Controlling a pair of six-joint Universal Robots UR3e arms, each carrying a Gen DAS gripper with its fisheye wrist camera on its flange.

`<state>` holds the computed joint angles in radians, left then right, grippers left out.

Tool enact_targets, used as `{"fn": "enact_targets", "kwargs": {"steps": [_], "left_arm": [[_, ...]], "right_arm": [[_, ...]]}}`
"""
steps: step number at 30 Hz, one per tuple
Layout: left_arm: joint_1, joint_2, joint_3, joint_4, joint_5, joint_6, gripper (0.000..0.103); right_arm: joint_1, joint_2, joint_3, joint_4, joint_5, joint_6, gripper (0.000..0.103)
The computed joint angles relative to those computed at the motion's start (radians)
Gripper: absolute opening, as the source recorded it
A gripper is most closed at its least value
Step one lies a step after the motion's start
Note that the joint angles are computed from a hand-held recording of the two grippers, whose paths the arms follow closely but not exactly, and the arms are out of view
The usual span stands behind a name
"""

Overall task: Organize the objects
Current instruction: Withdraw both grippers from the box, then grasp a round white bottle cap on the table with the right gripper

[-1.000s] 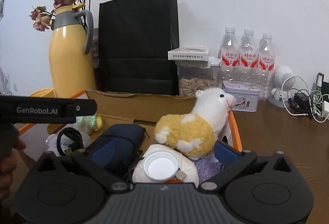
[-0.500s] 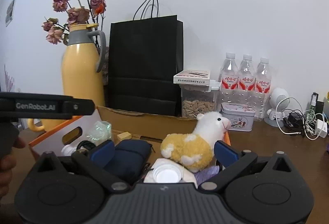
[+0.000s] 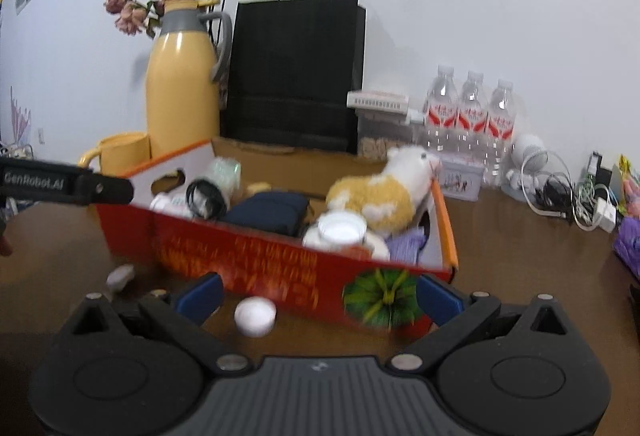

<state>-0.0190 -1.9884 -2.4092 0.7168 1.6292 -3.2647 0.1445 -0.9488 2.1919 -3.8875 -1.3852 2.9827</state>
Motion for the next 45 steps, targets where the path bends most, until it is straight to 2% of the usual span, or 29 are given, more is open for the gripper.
{"fn": "enact_targets", "kwargs": {"steps": [6, 8, 11, 13, 18, 20, 22, 25, 34, 41, 45], "left_arm": [[0.021, -0.063, -0.099, 0.082, -0.008, 0.005, 0.103], [0.027, -0.083, -0.109, 0.103, -0.013, 0.003, 0.103], [0.034, -0.089, -0.105, 0.091, -0.017, -0.008, 0.103], [0.034, -0.087, -0.106, 0.086, -0.019, -0.01, 0.103], [0.039, -0.085, -0.111, 0.078, -0.031, -0.003, 0.103], [0.04, -0.086, -0.112, 0.078, -0.034, -0.002, 0.103], [0.04, -0.087, -0.109, 0.072, -0.034, -0.002, 0.103], [0.041, -0.087, -0.106, 0.064, -0.035, -0.002, 0.103], [0.028, -0.097, -0.093, 0.05, -0.016, 0.0, 0.103], [-0.011, -0.114, -0.061, 0.028, 0.032, 0.017, 0.103], [-0.023, -0.118, -0.058, 0.034, 0.038, 0.03, 0.093]], "right_arm": [[0.042, 0.011, 0.009, 0.043, -0.047, 0.003, 0.101], [0.047, 0.019, -0.018, 0.073, -0.039, 0.016, 0.094], [0.054, 0.034, -0.08, 0.147, -0.018, 0.046, 0.075], [0.066, 0.053, -0.135, 0.199, -0.022, 0.062, 0.058], [0.098, 0.098, -0.239, 0.266, -0.038, 0.088, 0.055], [0.103, 0.102, -0.265, 0.304, -0.036, 0.089, 0.047], [0.1, 0.101, -0.275, 0.328, -0.023, 0.086, 0.028], [0.091, 0.095, -0.26, 0.314, -0.003, 0.082, 0.027], [0.095, 0.093, -0.158, 0.108, -0.02, 0.071, 0.027], [0.074, 0.069, -0.063, 0.016, -0.003, 0.057, 0.027], [0.071, 0.064, -0.038, -0.008, 0.003, 0.051, 0.027]]}}
